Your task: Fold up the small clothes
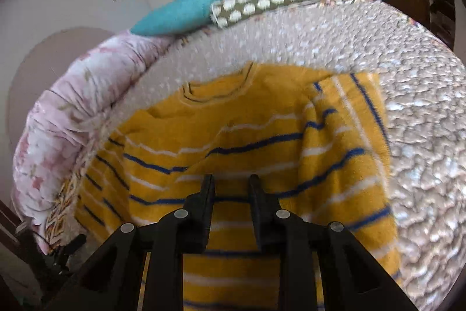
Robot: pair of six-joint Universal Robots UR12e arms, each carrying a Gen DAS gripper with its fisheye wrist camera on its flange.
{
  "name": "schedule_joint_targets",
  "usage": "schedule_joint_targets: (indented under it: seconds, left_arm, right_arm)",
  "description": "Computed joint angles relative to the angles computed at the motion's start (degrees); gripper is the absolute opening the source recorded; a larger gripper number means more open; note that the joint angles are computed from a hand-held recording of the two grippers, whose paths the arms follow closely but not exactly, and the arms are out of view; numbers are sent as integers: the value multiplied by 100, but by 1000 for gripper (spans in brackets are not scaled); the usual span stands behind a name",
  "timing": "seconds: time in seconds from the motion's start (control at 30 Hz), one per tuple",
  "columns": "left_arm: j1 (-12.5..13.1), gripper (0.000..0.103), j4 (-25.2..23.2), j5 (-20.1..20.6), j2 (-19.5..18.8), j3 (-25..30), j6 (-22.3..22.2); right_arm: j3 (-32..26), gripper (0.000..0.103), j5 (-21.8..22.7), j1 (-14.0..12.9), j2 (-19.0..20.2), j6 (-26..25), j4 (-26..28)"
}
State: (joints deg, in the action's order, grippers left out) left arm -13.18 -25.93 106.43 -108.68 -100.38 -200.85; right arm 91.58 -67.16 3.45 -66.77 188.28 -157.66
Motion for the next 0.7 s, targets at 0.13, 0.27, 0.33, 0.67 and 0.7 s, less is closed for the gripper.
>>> schedule_joint_targets:
  seconds: [0.13, 0.27, 0.33, 0.67, 0.7]
  left_arm:
    - [-25, 97, -104, 102, -24, 52, -28]
    - [-69, 102, -301, 307, -63, 139, -92]
    - [-83, 103, -370, 369, -69, 163, -136]
    - [-128, 103, -455, 520, -82, 195, -151]
    - [-128, 103, -447, 522, -81, 190, -152]
  right_arm:
    - [586, 33, -451, -50, -297, -329, -703]
    - [1048, 36, -417, -232, -441, -254, -1114]
    - [1154, 37, 12, -377, -410, -11, -1178]
    - [1197, 38, 430, -520, -357, 271, -1321]
    - [1195, 38, 433, -519, -355, 280, -1324]
